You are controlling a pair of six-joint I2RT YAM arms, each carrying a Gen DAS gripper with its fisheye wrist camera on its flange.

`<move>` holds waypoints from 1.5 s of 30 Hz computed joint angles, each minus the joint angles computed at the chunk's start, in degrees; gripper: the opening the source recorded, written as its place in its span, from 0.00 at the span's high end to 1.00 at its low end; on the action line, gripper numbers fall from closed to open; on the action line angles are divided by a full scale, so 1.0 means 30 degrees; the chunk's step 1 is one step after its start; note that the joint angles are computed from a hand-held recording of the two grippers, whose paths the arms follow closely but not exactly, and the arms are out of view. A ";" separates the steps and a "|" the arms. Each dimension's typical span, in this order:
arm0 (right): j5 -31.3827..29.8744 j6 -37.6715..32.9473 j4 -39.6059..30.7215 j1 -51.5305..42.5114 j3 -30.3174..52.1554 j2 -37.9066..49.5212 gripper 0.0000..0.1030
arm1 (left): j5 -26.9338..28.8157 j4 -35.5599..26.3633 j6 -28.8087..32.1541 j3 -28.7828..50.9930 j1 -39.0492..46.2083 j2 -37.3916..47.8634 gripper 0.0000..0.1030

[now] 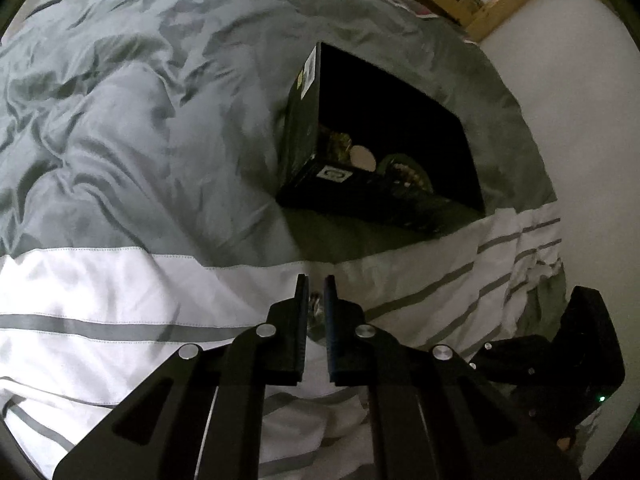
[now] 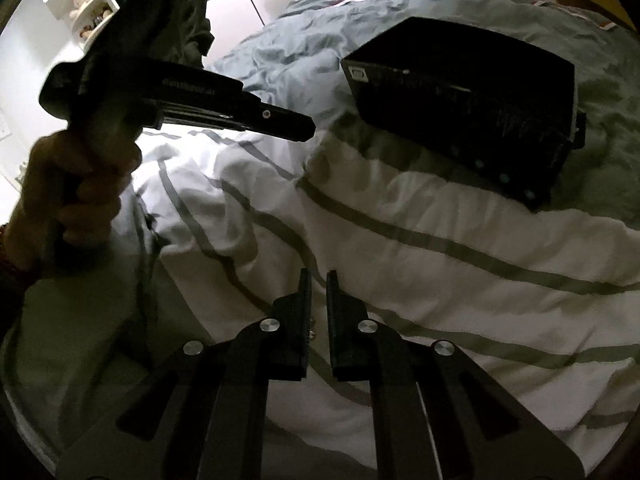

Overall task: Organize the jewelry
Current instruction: 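Close the right gripper on the small gold charm on the duvet, then carry both small gold pieces over the black box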

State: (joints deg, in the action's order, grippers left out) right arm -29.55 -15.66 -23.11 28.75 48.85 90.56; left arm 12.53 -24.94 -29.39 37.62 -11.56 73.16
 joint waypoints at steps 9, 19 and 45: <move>0.0295 -0.0421 -0.0947 0.0815 0.1059 0.1156 0.84 | -0.1533 -0.0866 -0.0072 0.1841 -0.1752 0.2479 0.79; 0.3694 -0.1442 -0.0646 0.3471 0.0544 0.1898 0.59 | -0.4343 -0.2343 -0.0199 0.3571 -0.3277 0.5685 0.48; 0.3911 0.0910 0.3058 0.1371 -0.0446 -0.0813 0.87 | -0.0898 -0.0947 0.0335 0.1043 0.0585 -0.0024 0.95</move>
State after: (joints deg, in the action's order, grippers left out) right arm -17.82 -12.93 -13.94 32.86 47.51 88.12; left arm 9.84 -27.78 -28.39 40.75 -9.80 73.09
